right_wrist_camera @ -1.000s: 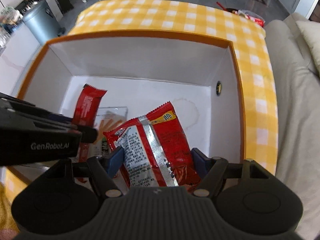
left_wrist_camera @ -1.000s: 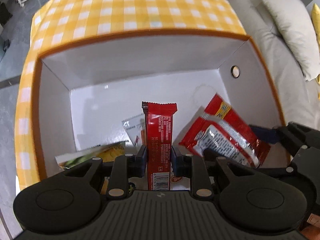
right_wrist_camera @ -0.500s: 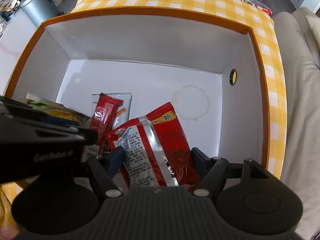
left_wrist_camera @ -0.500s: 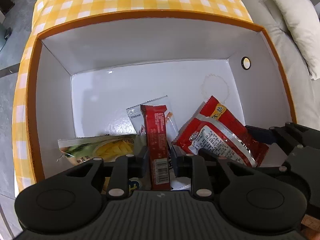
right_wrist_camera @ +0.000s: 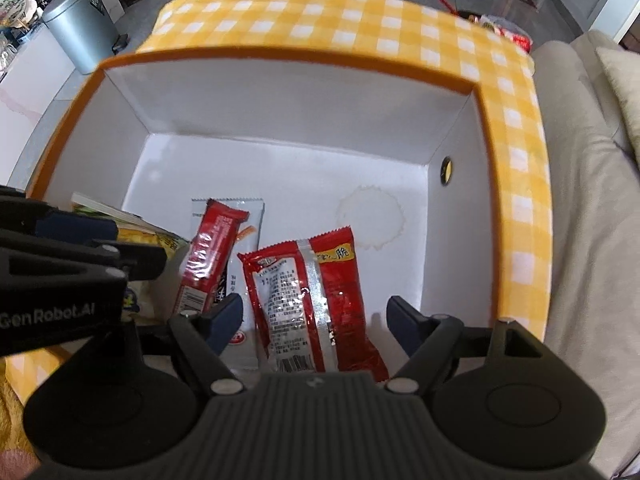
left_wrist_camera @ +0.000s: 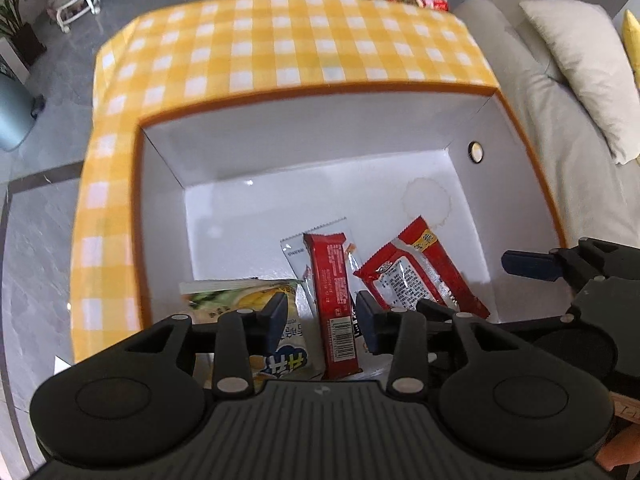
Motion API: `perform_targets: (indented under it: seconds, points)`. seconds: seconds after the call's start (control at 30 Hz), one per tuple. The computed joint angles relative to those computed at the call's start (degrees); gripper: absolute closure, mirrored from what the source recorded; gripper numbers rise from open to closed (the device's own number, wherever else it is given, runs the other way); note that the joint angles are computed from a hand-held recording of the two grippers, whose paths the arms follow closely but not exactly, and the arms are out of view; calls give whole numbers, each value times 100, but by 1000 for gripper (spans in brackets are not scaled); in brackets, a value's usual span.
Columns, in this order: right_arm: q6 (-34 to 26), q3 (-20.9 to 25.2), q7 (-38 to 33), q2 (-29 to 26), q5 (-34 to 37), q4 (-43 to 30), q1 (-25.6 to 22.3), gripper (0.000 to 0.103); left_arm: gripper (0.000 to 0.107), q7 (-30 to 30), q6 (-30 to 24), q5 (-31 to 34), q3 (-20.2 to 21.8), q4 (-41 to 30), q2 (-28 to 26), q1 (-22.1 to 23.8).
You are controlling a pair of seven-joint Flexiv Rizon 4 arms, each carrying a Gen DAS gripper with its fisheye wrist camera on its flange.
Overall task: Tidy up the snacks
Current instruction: 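Lift both tools out of the box back toward the table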
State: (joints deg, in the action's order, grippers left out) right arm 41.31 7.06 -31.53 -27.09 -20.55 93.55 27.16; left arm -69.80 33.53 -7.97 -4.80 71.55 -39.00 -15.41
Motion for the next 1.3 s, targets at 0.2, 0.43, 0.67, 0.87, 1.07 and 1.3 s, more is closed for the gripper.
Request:
perform_targets:
  seconds: [0.2,0.43,0.67,0.87,1.07,1.3]
  points:
    - [46,-87,465,383,-547,327,207,21,58,283,677,-36,-51,699,539,71]
    - [113,-6,1189,854,-1216,771,377,20,54,849,1741,-295,-200,1803,1305,197]
    - [197,163,2120,1292,-1901,1296,481,19,54,1428,2506,-947,-361,2944,2030,351]
    - [124,368,2762,1541,-2265,1689,556,19,54,1993,3022,-1557,-451,3774,2460,385]
    - [271,514,3579,1797,-2768,2243,598,21,54,2667,3322,-2504,-567,4500,2780,377]
    - [606,712,4275,1996,-2939,2996,523,36,60,2761,3218,-2711,-442,4913,2808,203]
